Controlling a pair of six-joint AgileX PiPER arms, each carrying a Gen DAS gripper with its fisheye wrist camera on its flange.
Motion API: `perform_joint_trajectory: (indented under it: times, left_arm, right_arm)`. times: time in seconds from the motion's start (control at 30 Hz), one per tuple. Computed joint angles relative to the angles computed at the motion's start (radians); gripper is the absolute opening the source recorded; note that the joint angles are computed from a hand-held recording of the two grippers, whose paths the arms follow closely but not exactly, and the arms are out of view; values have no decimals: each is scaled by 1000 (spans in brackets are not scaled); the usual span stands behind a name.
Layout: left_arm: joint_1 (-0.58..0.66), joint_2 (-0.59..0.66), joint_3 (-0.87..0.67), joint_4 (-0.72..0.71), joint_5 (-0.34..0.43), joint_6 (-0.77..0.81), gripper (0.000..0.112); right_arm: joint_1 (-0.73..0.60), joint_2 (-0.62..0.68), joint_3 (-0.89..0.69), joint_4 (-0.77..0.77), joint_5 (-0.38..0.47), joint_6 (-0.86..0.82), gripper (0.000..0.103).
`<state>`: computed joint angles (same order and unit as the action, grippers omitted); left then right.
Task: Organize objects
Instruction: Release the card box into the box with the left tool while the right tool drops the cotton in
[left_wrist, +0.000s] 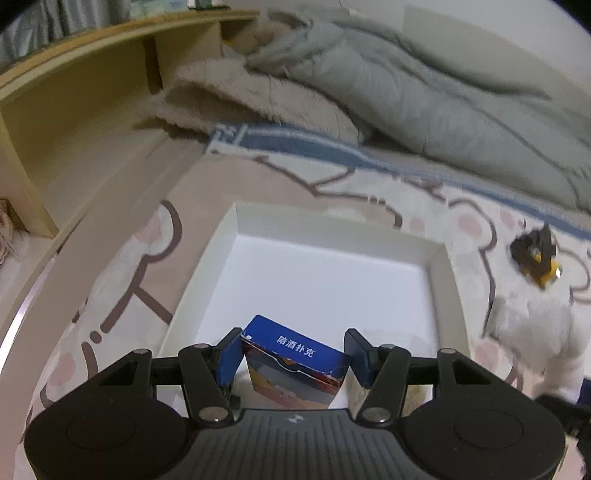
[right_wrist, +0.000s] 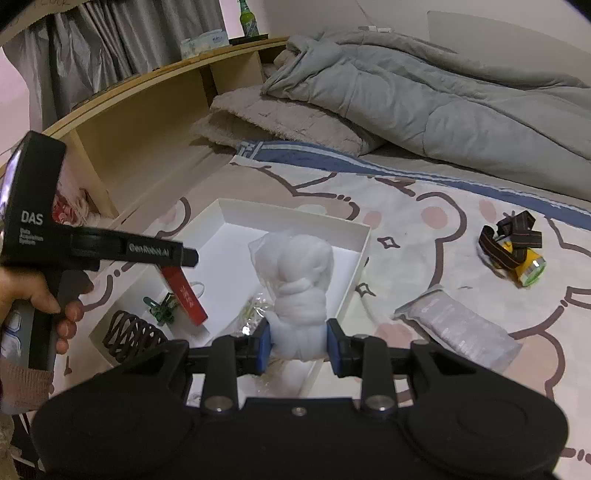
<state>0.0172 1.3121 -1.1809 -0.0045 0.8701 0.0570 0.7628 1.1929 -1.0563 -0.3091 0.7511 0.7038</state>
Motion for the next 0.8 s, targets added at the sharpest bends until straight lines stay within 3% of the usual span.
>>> perform_joint_trajectory:
  times: [0.1,0.2,0.3,0.5,0.8]
  left_arm:
    - [-9,13,17,17,-5,-13,60]
    - [14,-1,58,-31,-85,-25,62]
    - [19,-5,64,-40,-123,-90,83]
    - [-11,-3,59,15,-127,-104,83]
    - [50,-19,46,-29,-119,-58,83]
  right_arm:
    - [-6,8,0,8,0,-9,32]
    - [-21,20,-1,32,-8,-31,32]
    - [-28,31,7,52,-27,-36,32]
    - [-22,63,13,119,-67,-120,32]
    - [37,94,5,256,-110,-323,33]
